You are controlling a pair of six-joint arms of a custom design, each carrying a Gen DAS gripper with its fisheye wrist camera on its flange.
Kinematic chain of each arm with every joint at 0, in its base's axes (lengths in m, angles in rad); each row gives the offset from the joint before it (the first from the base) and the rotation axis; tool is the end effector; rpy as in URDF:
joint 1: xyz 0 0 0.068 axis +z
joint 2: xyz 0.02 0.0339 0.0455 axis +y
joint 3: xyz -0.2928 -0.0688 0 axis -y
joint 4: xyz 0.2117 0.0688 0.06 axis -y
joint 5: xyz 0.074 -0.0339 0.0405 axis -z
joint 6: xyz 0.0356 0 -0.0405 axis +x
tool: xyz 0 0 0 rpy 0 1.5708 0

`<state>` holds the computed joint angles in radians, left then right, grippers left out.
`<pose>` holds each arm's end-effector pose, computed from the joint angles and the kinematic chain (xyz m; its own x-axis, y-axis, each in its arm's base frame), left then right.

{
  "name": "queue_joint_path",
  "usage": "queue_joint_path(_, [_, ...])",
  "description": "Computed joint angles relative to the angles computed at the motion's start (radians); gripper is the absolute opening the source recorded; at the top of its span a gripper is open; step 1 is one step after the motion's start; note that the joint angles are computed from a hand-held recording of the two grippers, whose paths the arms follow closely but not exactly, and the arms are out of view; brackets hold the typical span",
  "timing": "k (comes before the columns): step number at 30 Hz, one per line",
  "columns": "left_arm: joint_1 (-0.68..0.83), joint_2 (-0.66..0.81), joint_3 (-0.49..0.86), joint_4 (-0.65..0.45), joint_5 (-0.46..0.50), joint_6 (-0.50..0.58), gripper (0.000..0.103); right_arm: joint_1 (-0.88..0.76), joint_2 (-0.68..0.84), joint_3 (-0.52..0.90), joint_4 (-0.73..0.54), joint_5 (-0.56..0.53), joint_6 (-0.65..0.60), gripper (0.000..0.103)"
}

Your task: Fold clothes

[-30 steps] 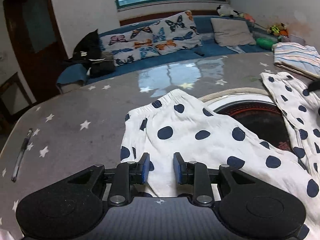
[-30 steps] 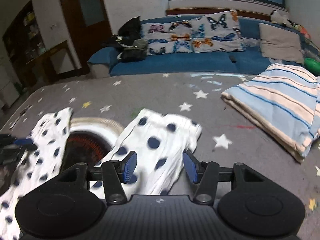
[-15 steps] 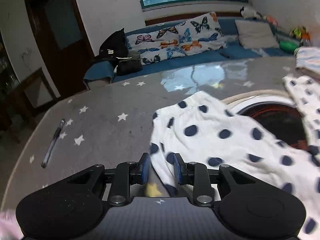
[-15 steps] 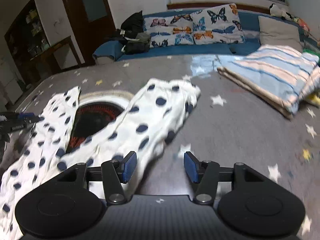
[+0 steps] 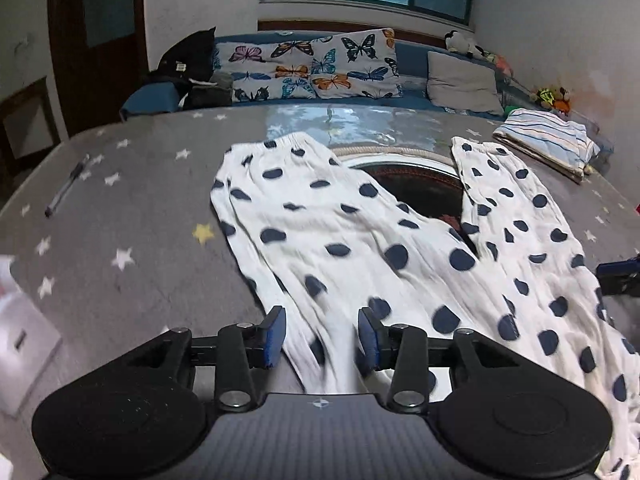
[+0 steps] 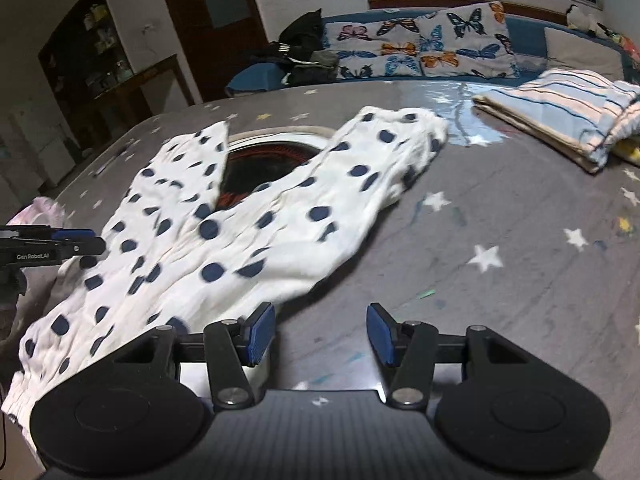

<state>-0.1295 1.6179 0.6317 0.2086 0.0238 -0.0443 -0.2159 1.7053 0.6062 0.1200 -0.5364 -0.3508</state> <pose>0.2763 -0.0368 0.1857 -0.7015 0.0467 -0.7112 0.1150 0.9922 -0.0482 0.2649 -0.0395 0.1555 -0.7290 -0.1425 -0.6696 -0.3672 0.9069 0.2067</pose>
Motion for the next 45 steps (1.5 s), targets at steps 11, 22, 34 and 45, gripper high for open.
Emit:
queue_joint_path(11, [-0.015,-0.033,-0.056,0.010,-0.047,-0.062,0.044,0.109,-0.014,-0.055,0.106,0.028,0.068,0.039])
queue_joint_path(22, [-0.013,-0.118,-0.103,-0.033,-0.026,-0.099,0.049,-0.008,-0.082,-0.110,-0.018,-0.110,0.066,0.028])
queue_joint_path(34, [-0.032,-0.182,-0.151,-0.060,-0.032,-0.098,0.006,-0.051,-0.262,-0.228,0.046,-0.048,0.136,0.003])
queue_joint_path(45, [0.019,-0.312,-0.209,-0.150,-0.017,-0.031,0.005,-0.202,-0.431,-0.303,-0.196,-0.013,-0.007,0.004])
